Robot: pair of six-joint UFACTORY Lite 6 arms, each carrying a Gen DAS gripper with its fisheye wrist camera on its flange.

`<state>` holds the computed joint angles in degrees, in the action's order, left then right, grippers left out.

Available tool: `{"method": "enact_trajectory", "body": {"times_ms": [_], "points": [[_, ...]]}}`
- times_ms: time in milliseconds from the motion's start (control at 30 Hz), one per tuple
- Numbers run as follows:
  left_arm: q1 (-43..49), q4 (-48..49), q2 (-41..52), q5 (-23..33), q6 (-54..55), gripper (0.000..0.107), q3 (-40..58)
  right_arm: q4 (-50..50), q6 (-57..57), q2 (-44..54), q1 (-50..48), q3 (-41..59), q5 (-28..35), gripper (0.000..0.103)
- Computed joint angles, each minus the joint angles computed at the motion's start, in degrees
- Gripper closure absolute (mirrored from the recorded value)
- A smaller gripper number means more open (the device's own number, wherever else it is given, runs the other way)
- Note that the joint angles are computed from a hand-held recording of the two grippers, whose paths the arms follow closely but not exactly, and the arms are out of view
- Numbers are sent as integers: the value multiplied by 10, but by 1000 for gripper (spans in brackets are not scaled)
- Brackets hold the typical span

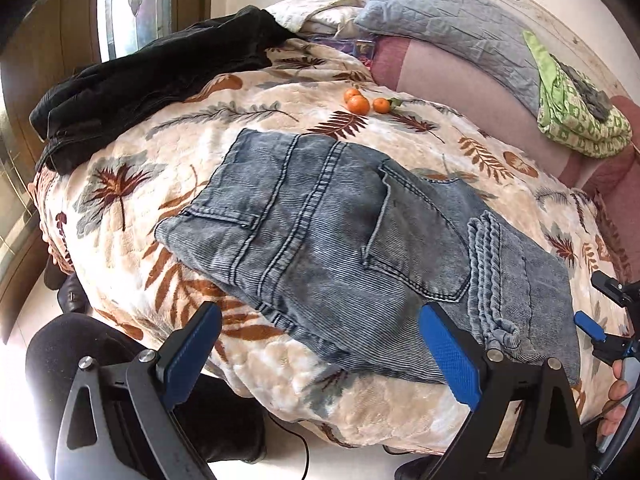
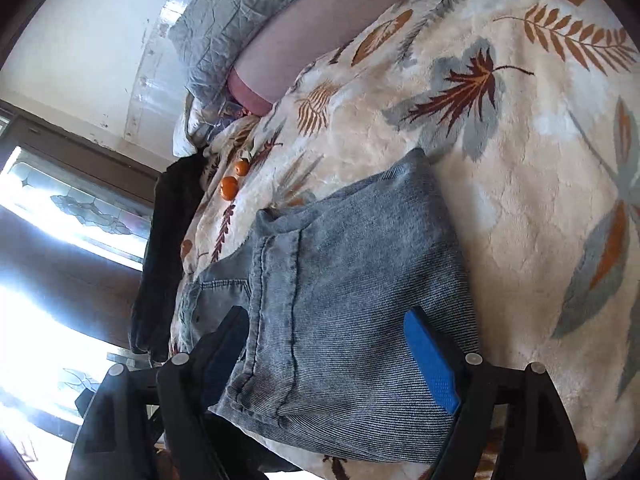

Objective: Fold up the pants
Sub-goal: 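Grasp the leg hems of the jeans with the left tool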

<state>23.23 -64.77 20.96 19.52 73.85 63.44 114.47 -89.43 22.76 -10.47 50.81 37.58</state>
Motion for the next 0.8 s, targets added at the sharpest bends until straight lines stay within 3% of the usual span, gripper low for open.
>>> {"method": "enact_trajectory", "body": {"times_ms": [233, 533, 800], "points": [[48, 58, 82, 71, -83, 8, 74, 143, -124, -55, 17, -44, -51, 20], [147, 40, 222, 263, -189, 8, 223, 208, -181, -46, 35, -40, -78, 20], [154, 35, 343, 326, -298, 8, 384, 199, -172, -22, 47, -19, -88, 20]]}}
